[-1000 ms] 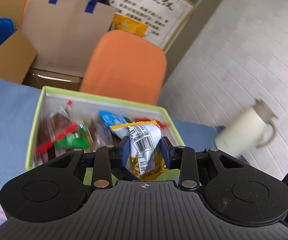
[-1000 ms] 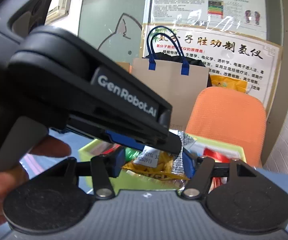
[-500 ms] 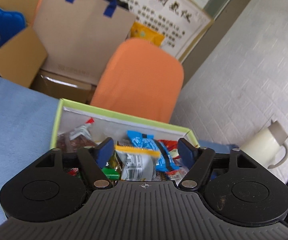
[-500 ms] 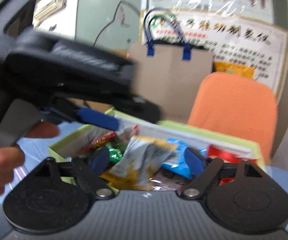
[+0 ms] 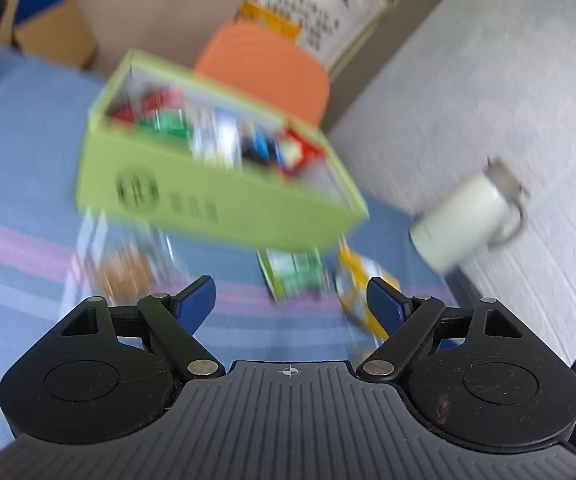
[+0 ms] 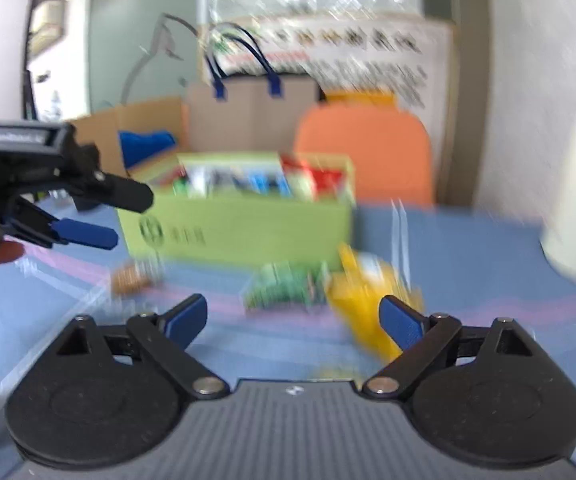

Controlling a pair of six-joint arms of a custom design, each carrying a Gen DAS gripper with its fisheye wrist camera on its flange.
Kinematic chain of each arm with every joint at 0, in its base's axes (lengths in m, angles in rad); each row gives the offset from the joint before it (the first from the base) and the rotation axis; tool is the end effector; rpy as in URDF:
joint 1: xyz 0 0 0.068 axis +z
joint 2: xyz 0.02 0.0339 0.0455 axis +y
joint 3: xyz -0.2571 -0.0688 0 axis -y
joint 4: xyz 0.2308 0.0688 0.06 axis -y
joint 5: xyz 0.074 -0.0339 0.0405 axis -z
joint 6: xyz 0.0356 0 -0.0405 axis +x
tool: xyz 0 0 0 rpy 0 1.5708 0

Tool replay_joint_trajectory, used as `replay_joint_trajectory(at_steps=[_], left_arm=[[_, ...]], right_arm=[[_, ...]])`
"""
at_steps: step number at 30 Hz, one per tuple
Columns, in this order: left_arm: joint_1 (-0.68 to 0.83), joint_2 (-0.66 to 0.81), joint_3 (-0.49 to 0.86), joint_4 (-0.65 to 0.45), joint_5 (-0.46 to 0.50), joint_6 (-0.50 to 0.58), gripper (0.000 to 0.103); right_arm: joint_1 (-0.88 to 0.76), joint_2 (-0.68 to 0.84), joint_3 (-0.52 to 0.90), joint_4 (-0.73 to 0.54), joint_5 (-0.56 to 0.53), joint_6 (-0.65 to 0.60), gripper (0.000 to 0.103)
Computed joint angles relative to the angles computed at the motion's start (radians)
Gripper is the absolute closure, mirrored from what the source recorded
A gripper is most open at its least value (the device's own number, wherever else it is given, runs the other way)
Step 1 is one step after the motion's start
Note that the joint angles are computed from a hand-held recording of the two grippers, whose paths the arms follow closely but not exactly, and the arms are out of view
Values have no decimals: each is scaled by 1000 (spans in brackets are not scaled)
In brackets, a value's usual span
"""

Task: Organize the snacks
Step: 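Carry the cracker pack over the green box and open the left gripper, then move the left gripper to the round cookie in green-printed wrap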

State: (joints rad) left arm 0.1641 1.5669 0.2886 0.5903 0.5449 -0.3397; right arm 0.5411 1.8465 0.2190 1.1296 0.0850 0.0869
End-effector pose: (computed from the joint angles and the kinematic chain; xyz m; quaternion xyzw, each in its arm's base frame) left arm 0.2237 0.0183 0.1006 -0.1057 0.8720 -0.2784 0.3885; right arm 0.2013 0.1174 0.0748 -0.1722 0.8416 0.1230 0.4969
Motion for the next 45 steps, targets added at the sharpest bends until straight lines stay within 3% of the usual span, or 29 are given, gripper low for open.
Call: replay_joint_trajectory(at_steps=[4, 8, 13, 17, 23, 35, 40, 45], left_arm=[[-105, 77, -45, 57, -31, -47, 33], [-175, 83, -40, 59, -98, -73, 34], [-194, 67, -5, 7, -119, -70, 34], [-177, 105, 63, -53, -56, -54, 37], [-116, 62, 31, -46, -39, -33, 35], [42, 83, -47, -24, 89, 41, 34], [77, 43, -80, -30, 104, 60, 30], [88, 50, -81, -30, 103, 61, 27]], right_arm=[[-22, 165, -106, 206, -36, 70, 10], [-53, 216, -97, 228, -74, 58, 10], [-84, 215, -16, 111, -134, 37, 10], [-85, 182, 44, 3, -155, -5, 10], [-35, 152, 148, -164, -155, -66, 10], [195, 162, 112, -130, -4, 50, 10], [208, 157, 137, -162, 39, 87, 10], [201, 184, 121, -106, 44, 131, 10]])
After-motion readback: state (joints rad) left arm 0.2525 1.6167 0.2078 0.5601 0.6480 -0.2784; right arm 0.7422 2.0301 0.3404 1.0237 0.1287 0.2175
